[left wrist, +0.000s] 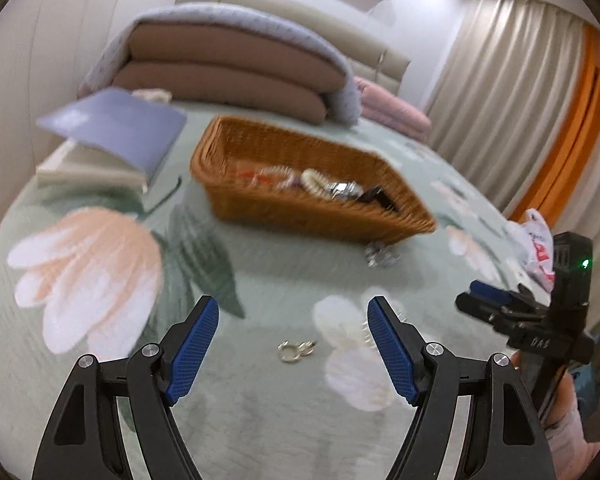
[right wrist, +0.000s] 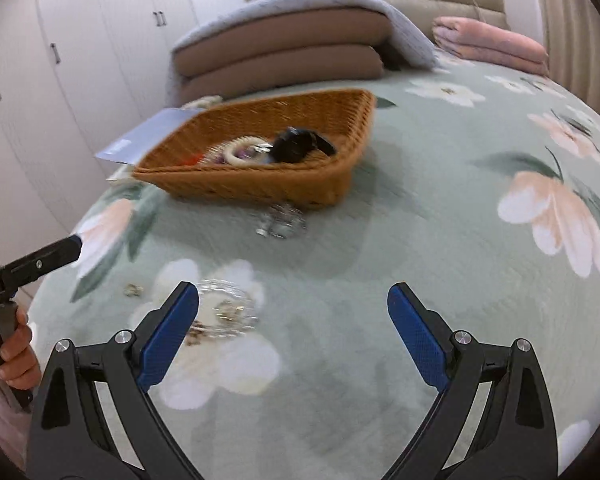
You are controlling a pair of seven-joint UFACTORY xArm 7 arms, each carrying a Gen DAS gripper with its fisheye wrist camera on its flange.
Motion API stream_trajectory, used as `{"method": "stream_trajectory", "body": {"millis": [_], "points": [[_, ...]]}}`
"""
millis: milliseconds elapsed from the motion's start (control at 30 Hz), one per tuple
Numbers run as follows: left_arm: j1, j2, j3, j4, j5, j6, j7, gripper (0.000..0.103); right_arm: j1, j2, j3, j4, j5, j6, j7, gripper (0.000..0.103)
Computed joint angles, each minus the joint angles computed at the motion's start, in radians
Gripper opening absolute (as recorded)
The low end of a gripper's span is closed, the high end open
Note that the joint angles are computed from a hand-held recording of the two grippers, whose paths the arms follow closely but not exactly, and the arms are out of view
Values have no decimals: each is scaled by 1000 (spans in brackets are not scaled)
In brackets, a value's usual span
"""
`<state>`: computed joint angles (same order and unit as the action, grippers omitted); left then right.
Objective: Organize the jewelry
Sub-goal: 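Grasp the gold pendant with the left tool while the right grasps the silver chain bracelet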
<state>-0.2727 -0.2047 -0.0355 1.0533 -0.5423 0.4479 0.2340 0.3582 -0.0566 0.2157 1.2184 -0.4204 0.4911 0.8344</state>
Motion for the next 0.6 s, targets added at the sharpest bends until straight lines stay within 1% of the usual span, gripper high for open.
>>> {"method": "stream_trajectory", "body": {"millis": [33,133,200,267,300,333,367,433,467,500,600], "points": [[6,3,-3,-3,16,4,-12,78,-1,7,0,7,-5,7,5,96],[26,18,-30,-9,110,7,-79,78,0,36,-2,42,-36,32,24,96],[45,24,-58,-12,216,1,-145,78,9,78,-8,96,-33,58,10,95],[79,23,-99,-16,341,-12,-247,78,25,134,-17,171,-27,96,-15,93],[65,22,-87,-19,363,-16,-260,78,35,170,-24,219,-19,119,-33,92],[53,22,-76,-18,350,-15,-244,78,46,205,-31,270,-9,144,-53,87],[40,19,-64,-19,331,-12,-216,78,58,240,-39,318,1,176,-71,79],[32,10,-58,-25,340,-3,-188,78,85,316,-60,426,19,251,-90,71],[26,8,-55,-24,343,12,-164,78,93,350,-70,473,41,282,-100,71],[29,8,-58,-22,360,26,-164,78,101,378,-81,511,56,302,-101,71],[39,15,-79,-15,426,34,-198,78,133,446,-119,594,66,353,-68,71]]}}
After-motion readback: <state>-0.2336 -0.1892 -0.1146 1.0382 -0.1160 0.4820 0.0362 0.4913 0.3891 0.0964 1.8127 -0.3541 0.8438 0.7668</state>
